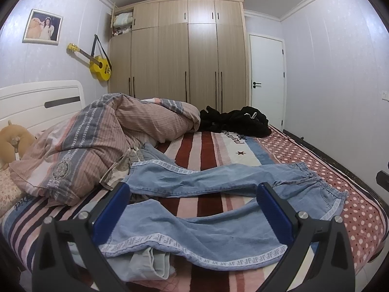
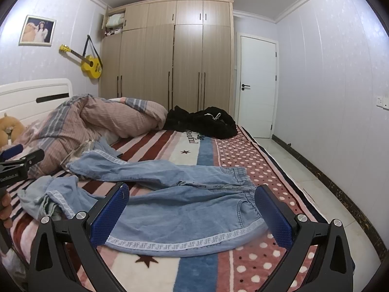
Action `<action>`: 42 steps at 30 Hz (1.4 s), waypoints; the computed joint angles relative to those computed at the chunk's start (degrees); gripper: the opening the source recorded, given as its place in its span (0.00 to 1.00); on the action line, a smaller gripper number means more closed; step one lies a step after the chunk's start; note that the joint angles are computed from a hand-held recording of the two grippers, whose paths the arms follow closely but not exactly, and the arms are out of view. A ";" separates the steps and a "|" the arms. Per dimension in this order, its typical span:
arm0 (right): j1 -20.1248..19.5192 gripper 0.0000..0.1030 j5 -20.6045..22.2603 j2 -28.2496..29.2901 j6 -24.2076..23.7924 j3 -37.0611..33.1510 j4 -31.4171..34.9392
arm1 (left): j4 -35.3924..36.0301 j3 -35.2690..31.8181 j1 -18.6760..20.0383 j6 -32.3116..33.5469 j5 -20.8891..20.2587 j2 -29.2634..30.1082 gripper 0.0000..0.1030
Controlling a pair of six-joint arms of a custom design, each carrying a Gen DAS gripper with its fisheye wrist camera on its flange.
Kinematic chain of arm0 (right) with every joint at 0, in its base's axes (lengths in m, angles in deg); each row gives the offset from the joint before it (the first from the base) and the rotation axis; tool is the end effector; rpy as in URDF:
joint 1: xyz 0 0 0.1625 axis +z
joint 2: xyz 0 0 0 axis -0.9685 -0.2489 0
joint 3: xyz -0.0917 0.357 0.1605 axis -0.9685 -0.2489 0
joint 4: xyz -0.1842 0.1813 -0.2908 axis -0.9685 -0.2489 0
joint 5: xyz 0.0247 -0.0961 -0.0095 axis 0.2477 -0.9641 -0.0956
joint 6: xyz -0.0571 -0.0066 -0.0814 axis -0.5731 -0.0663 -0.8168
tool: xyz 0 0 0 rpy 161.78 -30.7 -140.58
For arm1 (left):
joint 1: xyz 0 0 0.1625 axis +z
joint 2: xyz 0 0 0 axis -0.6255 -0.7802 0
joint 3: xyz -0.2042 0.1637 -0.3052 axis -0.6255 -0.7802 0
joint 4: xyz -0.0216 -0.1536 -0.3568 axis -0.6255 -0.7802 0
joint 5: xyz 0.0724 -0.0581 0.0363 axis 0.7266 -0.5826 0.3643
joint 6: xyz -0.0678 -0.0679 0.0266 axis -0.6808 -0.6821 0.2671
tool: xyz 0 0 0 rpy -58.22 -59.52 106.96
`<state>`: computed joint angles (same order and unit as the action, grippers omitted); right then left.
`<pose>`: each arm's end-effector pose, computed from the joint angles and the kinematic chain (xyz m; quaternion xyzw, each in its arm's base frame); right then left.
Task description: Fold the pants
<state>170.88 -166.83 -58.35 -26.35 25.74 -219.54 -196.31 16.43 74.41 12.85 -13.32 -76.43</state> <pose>0.1432 -0.5008 0.5124 0.2158 -0.7435 0.5305 0.3452 -0.4611 -0.6016 0.1513 0.2619 0.7583 -0.5199 0.2936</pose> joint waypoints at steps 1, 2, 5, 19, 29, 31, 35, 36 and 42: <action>0.11 1.00 -0.11 -0.09 0.21 -0.05 0.26 | -0.03 0.01 0.02 -0.01 -0.06 0.01 0.99; 0.05 1.00 0.04 -0.10 0.15 0.00 0.27 | -0.03 -0.02 0.02 0.01 -0.06 0.05 0.99; 0.24 1.00 -0.06 -0.23 0.41 0.06 0.51 | 0.13 0.02 0.07 0.01 -0.13 -0.02 0.99; -0.14 1.00 0.55 -1.02 0.67 0.74 0.97 | 0.86 0.88 0.27 -1.38 -0.49 -0.68 0.99; -1.33 1.00 4.99 -2.47 1.30 1.11 3.34 | 2.15 1.90 0.74 -3.31 -2.34 -1.82 0.99; -1.85 1.00 6.11 -2.71 0.72 1.39 3.52 | 4.41 3.44 1.29 -6.65 -3.98 -3.57 0.99; -3.85 0.99 5.84 -2.37 0.49 1.36 4.06 | 9.29 8.42 4.12 -17.26 -6.90 -9.04 0.99; -4.57 0.99 5.61 -2.25 0.61 1.28 4.34 | 11.55 9.46 4.91 -20.69 -6.73 -10.32 0.99; -10.21 0.99 3.17 -0.49 1.34 0.17 6.11 | 19.96 16.32 11.18 -37.12 -10.28 -16.93 0.99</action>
